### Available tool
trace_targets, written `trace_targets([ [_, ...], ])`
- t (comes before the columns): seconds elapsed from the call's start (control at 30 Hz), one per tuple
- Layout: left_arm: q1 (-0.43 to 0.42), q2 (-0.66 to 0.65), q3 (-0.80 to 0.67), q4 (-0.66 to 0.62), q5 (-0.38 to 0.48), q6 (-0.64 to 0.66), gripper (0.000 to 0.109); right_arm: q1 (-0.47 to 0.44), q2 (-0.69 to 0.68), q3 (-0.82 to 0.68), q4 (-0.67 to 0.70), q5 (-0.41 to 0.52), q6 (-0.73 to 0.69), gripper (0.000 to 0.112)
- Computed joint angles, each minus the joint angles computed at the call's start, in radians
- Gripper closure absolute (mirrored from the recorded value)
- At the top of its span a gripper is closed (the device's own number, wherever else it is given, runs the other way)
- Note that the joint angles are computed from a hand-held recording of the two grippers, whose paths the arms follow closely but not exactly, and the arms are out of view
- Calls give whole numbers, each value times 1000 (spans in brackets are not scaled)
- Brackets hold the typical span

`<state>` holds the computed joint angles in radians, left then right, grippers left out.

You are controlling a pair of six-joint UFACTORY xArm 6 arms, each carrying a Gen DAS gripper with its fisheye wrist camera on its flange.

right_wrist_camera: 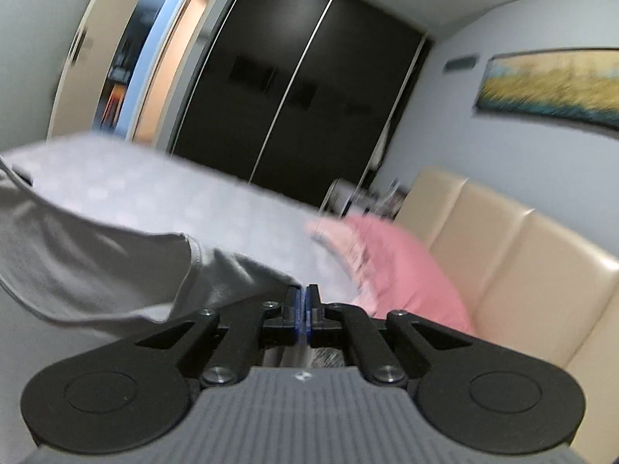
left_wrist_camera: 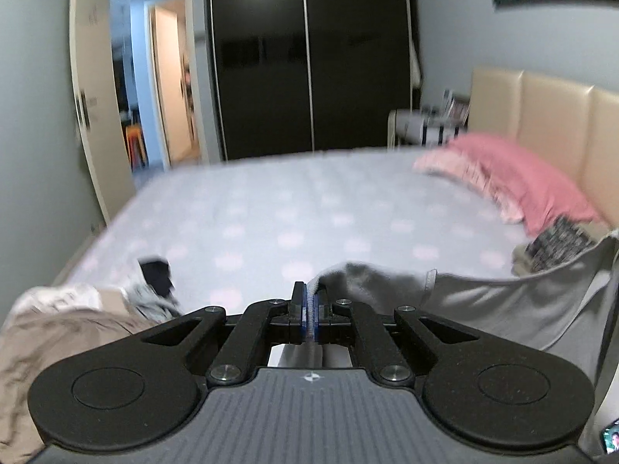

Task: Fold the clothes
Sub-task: 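Lower the grey shirt flat onto the duvet and open both grippers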

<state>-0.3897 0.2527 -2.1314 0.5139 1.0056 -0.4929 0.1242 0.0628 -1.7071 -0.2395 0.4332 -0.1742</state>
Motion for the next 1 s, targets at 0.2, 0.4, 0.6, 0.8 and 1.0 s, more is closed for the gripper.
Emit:
trace_targets([
  [0.2, 56, 159, -78, -58, 16, 67, 107, 2, 326, -327, 22, 147, -45, 110],
  [0.4, 75, 238, -70, -114, 21, 135, 105, 22, 453, -378, 18, 196, -27, 109],
  [0.6, 101, 287, -54, -183, 49, 157, 99, 35, 560, -468, 52, 286, -48, 109],
  [0.8, 121, 256, 8, -196, 68, 163, 82, 20, 779, -816, 159, 515, -39, 85],
  [1.0, 142, 69, 222, -212, 9, 140, 68, -18, 642, -660, 238, 504, 12, 80],
])
